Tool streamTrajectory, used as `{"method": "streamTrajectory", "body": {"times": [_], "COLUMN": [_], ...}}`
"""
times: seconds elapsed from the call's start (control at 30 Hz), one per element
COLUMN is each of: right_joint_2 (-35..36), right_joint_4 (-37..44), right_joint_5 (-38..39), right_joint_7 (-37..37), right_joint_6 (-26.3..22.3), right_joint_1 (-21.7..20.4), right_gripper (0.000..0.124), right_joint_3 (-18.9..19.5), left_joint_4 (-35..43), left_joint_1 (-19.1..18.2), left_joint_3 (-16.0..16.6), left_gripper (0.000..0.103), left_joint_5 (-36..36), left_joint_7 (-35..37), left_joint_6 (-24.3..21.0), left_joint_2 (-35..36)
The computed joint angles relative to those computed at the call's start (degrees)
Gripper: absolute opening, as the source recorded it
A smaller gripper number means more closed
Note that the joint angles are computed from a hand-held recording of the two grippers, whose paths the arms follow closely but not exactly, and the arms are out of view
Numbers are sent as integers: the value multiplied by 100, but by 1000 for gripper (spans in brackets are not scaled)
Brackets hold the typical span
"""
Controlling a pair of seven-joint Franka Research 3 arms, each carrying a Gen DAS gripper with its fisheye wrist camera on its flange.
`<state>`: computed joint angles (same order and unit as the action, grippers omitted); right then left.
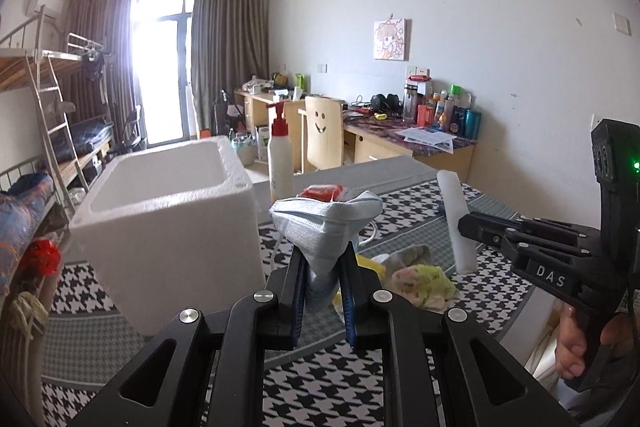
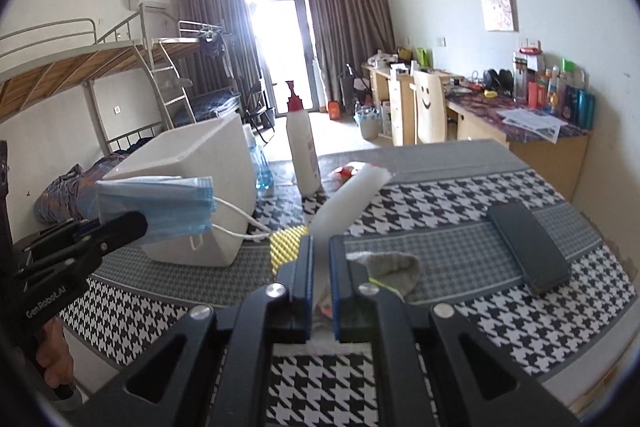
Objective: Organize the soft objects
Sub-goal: 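Lift the mask and tube and carry both tools over the white foam box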
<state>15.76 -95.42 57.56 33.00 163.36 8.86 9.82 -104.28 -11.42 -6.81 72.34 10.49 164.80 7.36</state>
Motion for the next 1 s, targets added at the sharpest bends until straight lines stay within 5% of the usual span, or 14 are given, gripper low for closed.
{"method": "streamTrajectory", "body": {"times": [1.0], "right_joint_2": [276], "right_joint_4": [654], "right_joint_5": [380], "right_joint_7": [-529], "right_joint_6": [30], "right_joint_1": [-108], "right_gripper": [10], "right_joint_3": [217], "left_joint_4": [804], "left_joint_1": [-160], "left_joint_3": [182], "left_gripper": [17], "left_joint_5": [219], "left_joint_7": [-113], "left_joint_6": [-215], "left_joint_2": [313]}}
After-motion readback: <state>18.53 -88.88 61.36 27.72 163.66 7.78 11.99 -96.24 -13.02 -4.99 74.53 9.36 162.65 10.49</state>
